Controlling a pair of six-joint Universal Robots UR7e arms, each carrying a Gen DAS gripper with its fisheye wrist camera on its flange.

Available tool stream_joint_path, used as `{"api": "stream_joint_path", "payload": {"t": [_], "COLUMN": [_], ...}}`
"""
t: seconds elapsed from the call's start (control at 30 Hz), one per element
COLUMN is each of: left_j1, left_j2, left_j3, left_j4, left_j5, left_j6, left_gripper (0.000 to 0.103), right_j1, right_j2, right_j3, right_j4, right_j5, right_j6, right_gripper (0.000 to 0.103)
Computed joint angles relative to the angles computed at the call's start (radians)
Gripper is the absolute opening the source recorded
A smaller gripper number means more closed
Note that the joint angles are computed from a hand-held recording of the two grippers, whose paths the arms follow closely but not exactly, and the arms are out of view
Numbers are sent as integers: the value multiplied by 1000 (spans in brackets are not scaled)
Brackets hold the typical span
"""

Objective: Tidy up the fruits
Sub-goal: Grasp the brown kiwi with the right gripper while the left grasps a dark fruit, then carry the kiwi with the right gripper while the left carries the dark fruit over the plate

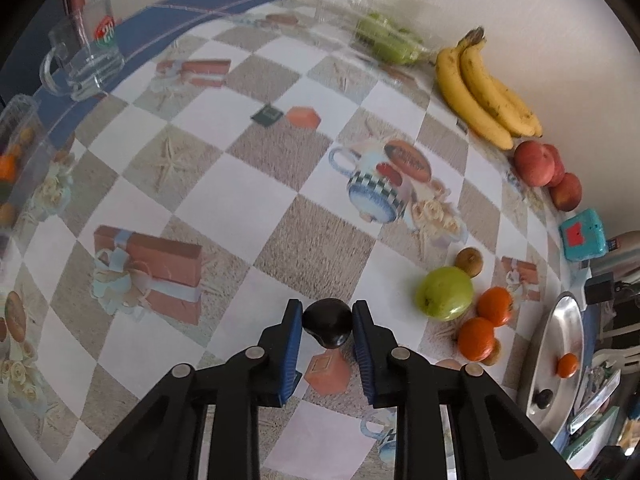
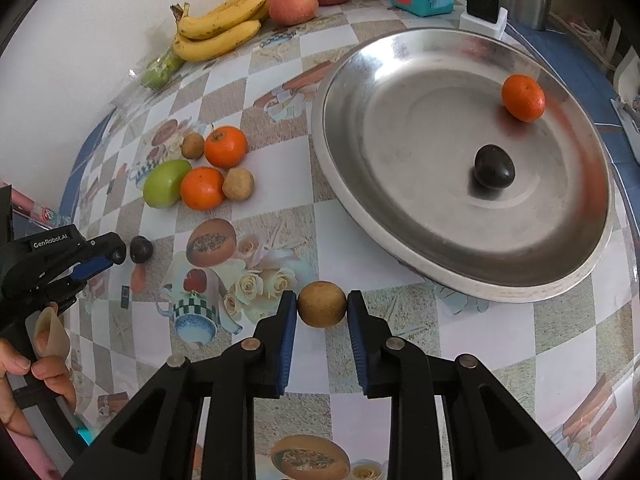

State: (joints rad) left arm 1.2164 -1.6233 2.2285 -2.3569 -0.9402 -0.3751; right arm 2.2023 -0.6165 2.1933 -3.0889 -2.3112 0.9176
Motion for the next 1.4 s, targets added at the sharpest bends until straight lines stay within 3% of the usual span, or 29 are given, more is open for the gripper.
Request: {"api": "stream_joint_path", "payload": {"t": [0.5, 0.9, 1.1, 1.4], "left_j1": [-96, -188, -238, -301], "left_j2": [-80, -81, -66, -17], "left_j3": [49, 92, 115, 148], "left_j4": [-67, -54, -53, -87], "left_j5": [42, 49, 15, -103], "left_j6": [33, 38, 42, 75], "left_gripper": [27, 27, 27, 27], "right_j1": [49, 53, 48, 39], "right_j2": [-21, -57, -103, -183], "right_j3": [3, 38, 92, 164], "right_j4": [-18, -24, -23, 47], "right_j5": [-81, -126, -173, -244], "right_j6": [3, 36, 110, 254], "right_gripper": [27, 27, 27, 27]}}
